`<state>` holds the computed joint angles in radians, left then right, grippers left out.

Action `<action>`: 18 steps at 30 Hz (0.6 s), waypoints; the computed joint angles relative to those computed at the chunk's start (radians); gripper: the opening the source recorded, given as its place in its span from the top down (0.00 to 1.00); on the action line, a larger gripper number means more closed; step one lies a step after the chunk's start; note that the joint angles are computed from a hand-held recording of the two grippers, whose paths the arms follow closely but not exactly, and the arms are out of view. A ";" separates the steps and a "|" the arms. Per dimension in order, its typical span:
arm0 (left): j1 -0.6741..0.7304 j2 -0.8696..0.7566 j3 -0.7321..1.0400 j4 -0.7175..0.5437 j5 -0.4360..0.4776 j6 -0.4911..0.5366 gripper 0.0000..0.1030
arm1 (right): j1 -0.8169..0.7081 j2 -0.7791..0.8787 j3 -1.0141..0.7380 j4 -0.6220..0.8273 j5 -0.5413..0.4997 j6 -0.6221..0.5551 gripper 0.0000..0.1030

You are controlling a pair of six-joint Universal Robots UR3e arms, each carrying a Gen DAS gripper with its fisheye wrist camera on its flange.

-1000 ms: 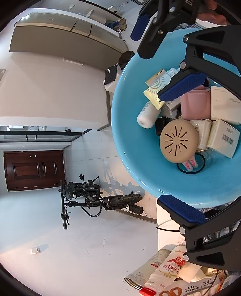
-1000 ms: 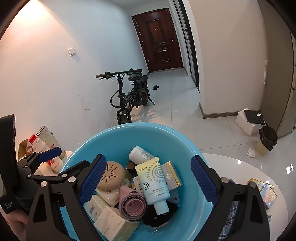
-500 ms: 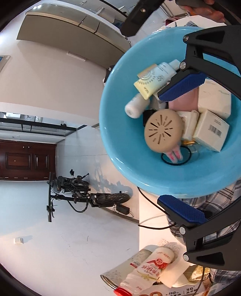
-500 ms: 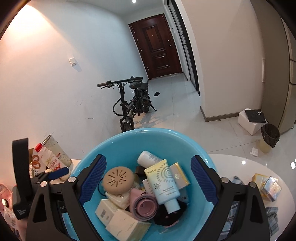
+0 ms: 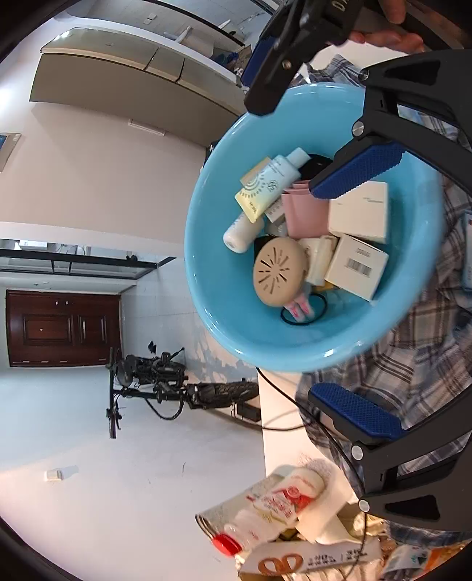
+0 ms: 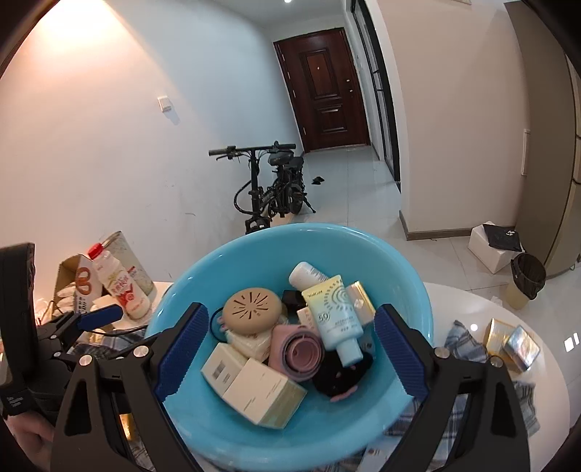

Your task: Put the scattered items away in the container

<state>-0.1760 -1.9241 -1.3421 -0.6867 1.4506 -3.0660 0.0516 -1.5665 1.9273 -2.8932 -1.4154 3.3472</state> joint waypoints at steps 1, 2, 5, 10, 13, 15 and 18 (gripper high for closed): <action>0.001 0.025 -0.038 0.015 0.004 0.004 0.00 | -0.002 -0.023 0.031 -0.018 0.002 0.003 0.11; 0.003 0.043 -0.066 0.025 0.005 0.009 0.00 | -0.001 -0.045 0.061 -0.034 0.000 0.005 0.11; 0.003 0.110 -0.181 0.074 0.016 0.030 0.00 | 0.012 -0.107 0.163 -0.109 -0.029 0.001 0.11; 0.022 0.238 -0.415 0.170 -0.010 0.104 0.00 | 0.107 -0.138 0.420 -0.462 -0.154 -0.044 0.00; 0.028 0.318 -0.585 0.318 0.008 0.108 0.00 | 0.132 -0.138 0.556 -0.635 -0.163 -0.047 0.00; 0.028 0.357 -0.658 0.373 0.014 0.118 0.00 | 0.146 -0.141 0.616 -0.696 -0.164 -0.046 0.00; 0.023 0.406 -0.761 0.450 0.023 0.122 0.00 | 0.177 -0.141 0.662 -0.733 -0.186 -0.044 0.00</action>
